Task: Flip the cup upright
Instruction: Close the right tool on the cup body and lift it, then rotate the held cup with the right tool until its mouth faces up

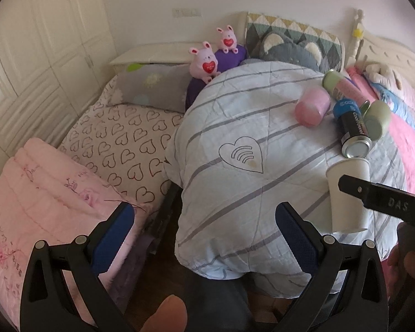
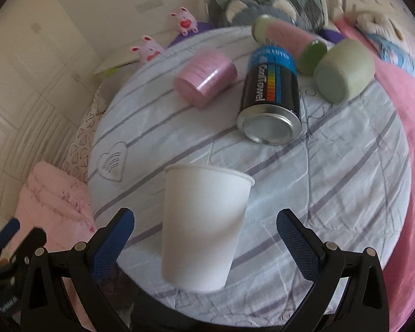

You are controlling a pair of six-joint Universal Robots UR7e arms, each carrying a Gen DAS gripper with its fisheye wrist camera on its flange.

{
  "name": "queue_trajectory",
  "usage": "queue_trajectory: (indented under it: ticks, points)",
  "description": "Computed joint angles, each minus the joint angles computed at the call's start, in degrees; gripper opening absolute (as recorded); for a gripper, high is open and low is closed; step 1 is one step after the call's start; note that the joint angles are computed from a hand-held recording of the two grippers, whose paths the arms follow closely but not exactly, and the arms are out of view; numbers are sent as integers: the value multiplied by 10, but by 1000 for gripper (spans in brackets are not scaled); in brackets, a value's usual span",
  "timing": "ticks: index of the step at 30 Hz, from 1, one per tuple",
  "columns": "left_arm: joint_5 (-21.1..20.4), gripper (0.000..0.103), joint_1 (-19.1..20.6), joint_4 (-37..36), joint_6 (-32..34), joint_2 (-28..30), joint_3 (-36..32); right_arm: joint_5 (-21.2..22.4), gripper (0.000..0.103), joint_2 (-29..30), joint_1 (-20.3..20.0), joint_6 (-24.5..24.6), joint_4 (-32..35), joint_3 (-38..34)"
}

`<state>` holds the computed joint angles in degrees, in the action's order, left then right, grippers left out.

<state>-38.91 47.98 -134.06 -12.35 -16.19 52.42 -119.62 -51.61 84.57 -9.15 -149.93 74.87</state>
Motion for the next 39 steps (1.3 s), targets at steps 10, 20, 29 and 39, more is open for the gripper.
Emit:
queue_trajectory:
  ticks: [10,20,29,39]
  points:
    - [-18,103,9,21,19,26,-44,-28,90,46,-4,24,91,-79]
    - [-23,103,11,29,7,23,-39,16,73,27,-8,-6,97,-60]
    - [-7,103,-4,6,8,4,2,72,73,0,-1,-172,-261,61]
    - [27,103,-18,15,-18,-19,47,63,73,89,-17,-365,-633,108]
